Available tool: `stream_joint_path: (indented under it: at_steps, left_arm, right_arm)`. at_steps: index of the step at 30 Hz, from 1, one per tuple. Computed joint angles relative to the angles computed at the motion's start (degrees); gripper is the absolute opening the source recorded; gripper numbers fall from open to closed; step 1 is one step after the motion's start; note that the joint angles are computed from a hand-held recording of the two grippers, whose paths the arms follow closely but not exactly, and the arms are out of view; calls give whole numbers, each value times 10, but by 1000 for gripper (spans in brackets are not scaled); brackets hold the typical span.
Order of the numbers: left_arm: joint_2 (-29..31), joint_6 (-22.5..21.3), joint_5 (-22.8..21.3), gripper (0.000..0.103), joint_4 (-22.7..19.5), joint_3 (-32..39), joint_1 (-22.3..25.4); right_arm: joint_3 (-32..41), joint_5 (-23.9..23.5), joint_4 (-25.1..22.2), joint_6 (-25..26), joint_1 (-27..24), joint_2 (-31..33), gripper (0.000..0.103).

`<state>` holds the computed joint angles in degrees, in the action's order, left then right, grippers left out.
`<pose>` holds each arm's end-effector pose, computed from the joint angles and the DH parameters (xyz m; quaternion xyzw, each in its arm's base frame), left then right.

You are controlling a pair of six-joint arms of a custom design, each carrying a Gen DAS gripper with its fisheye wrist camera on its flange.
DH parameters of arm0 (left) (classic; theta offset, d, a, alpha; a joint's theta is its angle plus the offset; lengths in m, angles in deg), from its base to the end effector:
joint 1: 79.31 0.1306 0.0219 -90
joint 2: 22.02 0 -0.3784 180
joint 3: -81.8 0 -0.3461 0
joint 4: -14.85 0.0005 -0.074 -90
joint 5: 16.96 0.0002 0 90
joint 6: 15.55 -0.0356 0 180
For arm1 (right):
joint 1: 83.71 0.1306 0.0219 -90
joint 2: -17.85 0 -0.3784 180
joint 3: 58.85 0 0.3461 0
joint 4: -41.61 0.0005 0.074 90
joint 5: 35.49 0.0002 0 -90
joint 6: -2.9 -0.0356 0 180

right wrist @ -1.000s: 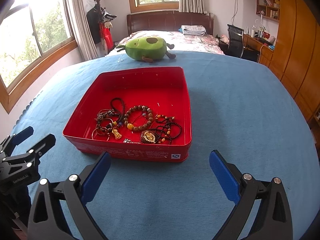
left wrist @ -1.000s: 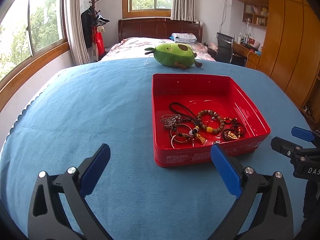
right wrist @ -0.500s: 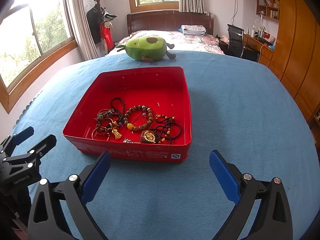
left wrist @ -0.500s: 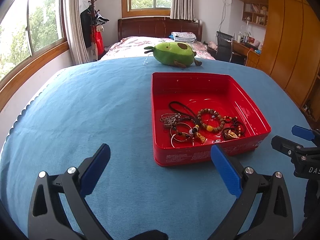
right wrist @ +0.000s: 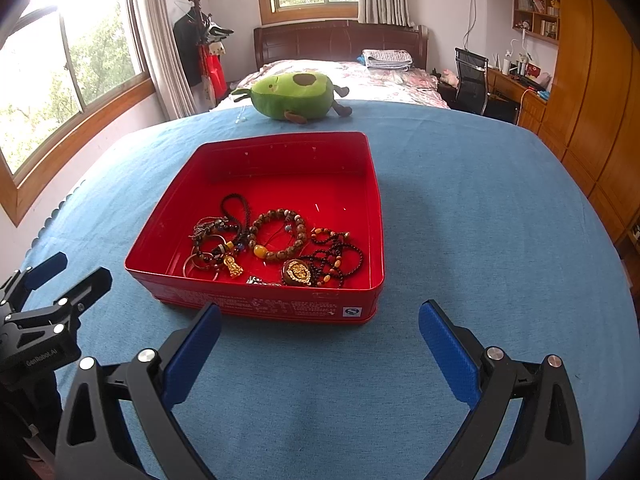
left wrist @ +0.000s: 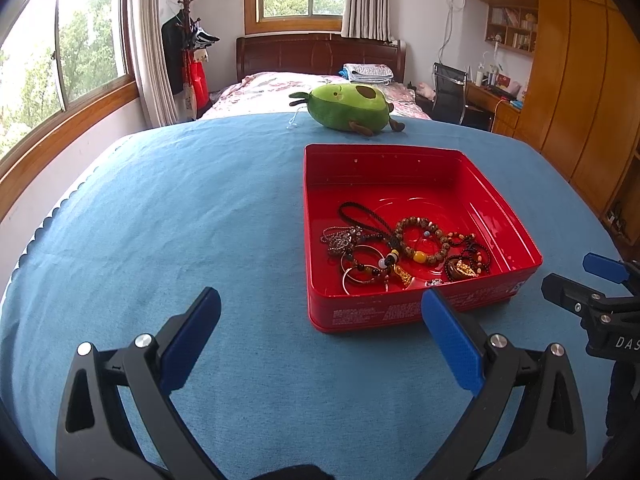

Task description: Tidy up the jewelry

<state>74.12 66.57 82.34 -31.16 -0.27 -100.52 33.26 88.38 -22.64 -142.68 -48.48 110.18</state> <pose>0.4512 -0.1818 0.4414 0.2611 0.8809 -0.1192 0.3764 0.3612 0.2302 0.4138 0.2282 0.9069 -0.0489 0.3507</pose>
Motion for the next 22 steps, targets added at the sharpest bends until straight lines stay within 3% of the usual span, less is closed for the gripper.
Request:
stream_joint_path:
  at_steps: [22]
  left_arm:
    - [3,1,0,100,-2,4,1]
  right_arm:
    - [-5,-2,5,0,0,0,99]
